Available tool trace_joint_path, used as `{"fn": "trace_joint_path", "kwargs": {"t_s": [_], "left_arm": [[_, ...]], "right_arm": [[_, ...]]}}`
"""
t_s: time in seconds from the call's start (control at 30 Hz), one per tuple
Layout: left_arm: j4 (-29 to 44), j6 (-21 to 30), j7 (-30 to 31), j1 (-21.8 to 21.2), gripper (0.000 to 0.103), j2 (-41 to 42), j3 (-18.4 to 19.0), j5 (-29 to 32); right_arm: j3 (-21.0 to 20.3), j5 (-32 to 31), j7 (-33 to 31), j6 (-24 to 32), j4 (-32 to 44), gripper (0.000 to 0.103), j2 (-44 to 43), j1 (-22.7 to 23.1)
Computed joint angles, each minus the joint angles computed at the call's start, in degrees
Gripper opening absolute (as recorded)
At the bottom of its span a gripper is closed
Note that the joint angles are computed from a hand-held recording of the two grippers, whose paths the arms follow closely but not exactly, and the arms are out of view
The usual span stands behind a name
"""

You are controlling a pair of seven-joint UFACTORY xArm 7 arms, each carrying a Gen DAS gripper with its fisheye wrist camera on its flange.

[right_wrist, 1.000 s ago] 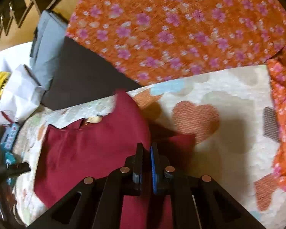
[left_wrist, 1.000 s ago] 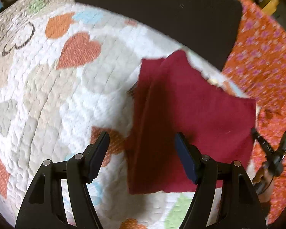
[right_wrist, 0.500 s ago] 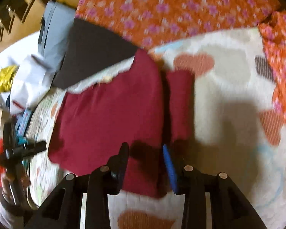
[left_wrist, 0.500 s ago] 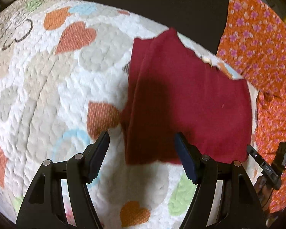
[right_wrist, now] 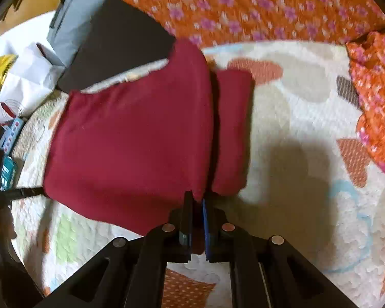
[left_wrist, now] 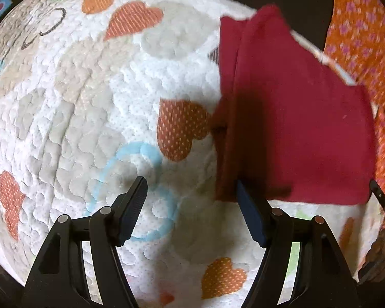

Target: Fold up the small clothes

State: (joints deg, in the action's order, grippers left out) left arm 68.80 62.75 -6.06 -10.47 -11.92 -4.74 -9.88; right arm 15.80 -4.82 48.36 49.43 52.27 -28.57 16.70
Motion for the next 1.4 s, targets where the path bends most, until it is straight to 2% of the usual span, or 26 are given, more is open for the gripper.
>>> {"fn": "trace_joint_path", "kwargs": {"t_s": [0.1, 0.17, 0.3, 0.37, 0.5, 0.7, 0.73, 0.8, 0.83, 0.9, 1.07, 1.3, 1.4], "left_arm": [[0.53, -2.6, -0.72, 0.09, 0.071, -0.7, 0.08, -0.44], [1.49, -4.38, -0.74, -0.29, 0.071, -0.5, -0.18, -1.01], [5.88, -7.8, -2.14, -1.16, 0.071, 3.17, -1.53, 0.87], [8.8, -9.29, -1.15, -1.4, 0.071, 5.99, -1.19, 0.08], [15.78, -11.14, -2.74, -2.06, 0.071, 13.47, -1.85, 3.15], [27.89, -9.25, -9.75, -4.65, 0.071, 25.53, -0.79, 12.8], [29.34, -8.79, -10.3, -4.76, 0.071, 26.98, -0.53, 13.31], [31.44, -7.76, -10.57, -4.72, 0.071, 29.26, -0.25, 13.28], [31.6, -8.08, -10.33, -4.56, 0.071, 29.85, -0.23, 12.94], [30.95, -9.19, -10.13, -4.49, 0.073, 30.06, -0.12, 12.83], [29.5, -10.4, -10.4, -4.73, 0.073, 28.98, 0.1, 13.69], [26.38, -9.57, -10.97, -5.39, 0.073, 24.58, -0.28, 15.71], [25.15, -8.82, -10.63, -5.14, 0.073, 22.67, -0.73, 14.77]], "right_arm": [[1.74, -3.28, 4.3, 0.08, 2.37, 0.009, -1.19, -2.44], [1.29, -3.77, 4.16, -3.6, 3.69, 0.01, -0.17, -2.65], [0.61, -5.29, 0.47, -5.49, 9.51, 0.011, 6.61, -2.74], [0.64, -7.56, 0.04, -4.75, 13.62, 0.011, 11.65, -3.48], [-1.31, -9.92, -0.07, -4.54, 18.61, 0.011, 19.09, -2.91], [-4.45, -15.11, 0.98, -2.55, 23.06, 0.011, 25.44, -1.93], [-4.88, -17.11, 2.22, -1.03, 24.26, 0.011, 26.88, -1.89], [-6.18, -16.21, 1.44, 0.11, 25.31, 0.011, 28.8, -1.64], [-6.89, -14.43, 0.43, -0.43, 25.18, 0.011, 29.73, -1.7], [-7.57, -15.75, 1.47, -2.56, 23.99, 0.011, 29.51, -1.34], [-7.66, -14.24, 0.91, -0.76, 24.23, 0.011, 27.59, -0.59], [-4.74, -12.79, 0.31, 0.51, 19.89, 0.013, 20.13, 0.6], [-3.32, -11.74, 0.36, 0.71, 17.55, 0.02, 17.72, 1.13]]}}
